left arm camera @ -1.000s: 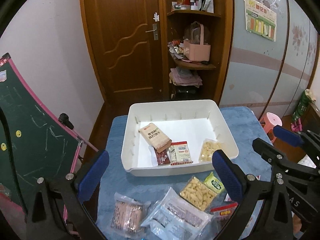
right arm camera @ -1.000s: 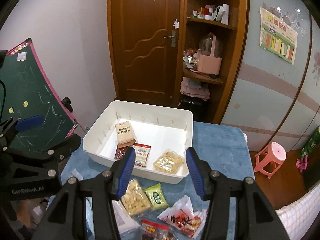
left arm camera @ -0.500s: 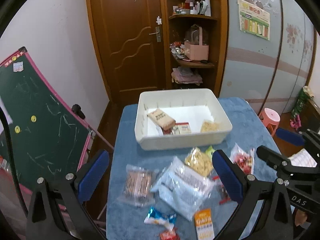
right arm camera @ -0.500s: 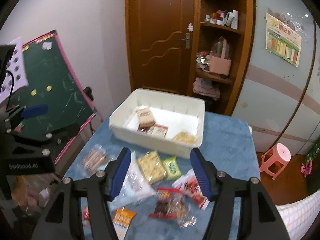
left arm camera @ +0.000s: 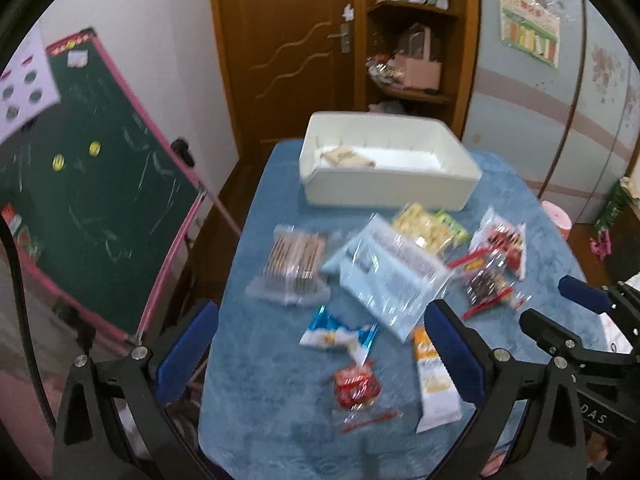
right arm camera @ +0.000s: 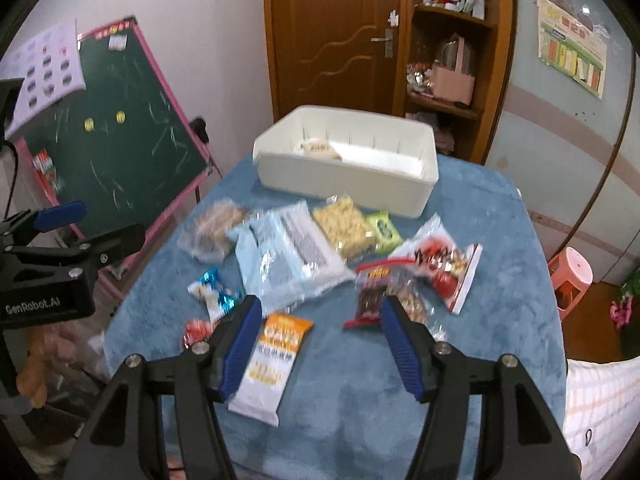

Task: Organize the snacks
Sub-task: 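Move both tools back toward the remaining snacks, then grasp the red candy packet with the left tool while the right tool grasps the OATS bar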

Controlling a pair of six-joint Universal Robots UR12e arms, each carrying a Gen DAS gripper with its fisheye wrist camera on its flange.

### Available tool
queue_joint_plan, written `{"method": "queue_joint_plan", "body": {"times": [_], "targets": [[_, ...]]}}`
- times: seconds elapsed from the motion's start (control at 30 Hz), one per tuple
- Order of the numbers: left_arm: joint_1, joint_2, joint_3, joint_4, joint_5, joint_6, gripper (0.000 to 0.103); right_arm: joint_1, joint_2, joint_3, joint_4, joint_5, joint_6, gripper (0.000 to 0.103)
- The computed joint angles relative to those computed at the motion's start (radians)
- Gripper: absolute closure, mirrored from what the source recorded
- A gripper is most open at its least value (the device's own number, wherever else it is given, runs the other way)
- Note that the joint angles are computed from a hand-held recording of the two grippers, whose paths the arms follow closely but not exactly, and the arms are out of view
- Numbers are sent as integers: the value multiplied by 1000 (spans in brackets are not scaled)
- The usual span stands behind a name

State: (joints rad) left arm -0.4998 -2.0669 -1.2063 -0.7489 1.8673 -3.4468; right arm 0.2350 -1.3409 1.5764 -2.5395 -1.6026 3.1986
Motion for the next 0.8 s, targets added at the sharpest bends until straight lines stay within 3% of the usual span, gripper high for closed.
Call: {"method": "queue_joint_plan", "body": {"times": [0.27, 0.5, 0.8], "targets": [[21, -21, -25, -112, -76, -137, 0, 11, 14, 22, 31, 6, 12, 40], [24, -51, -6, -225, -117, -168, 0, 9, 28, 26, 95, 62, 33, 40], [30, -88, 28, -343, -222, -195, 1, 3, 40, 16, 140, 102, 42, 40]]}}
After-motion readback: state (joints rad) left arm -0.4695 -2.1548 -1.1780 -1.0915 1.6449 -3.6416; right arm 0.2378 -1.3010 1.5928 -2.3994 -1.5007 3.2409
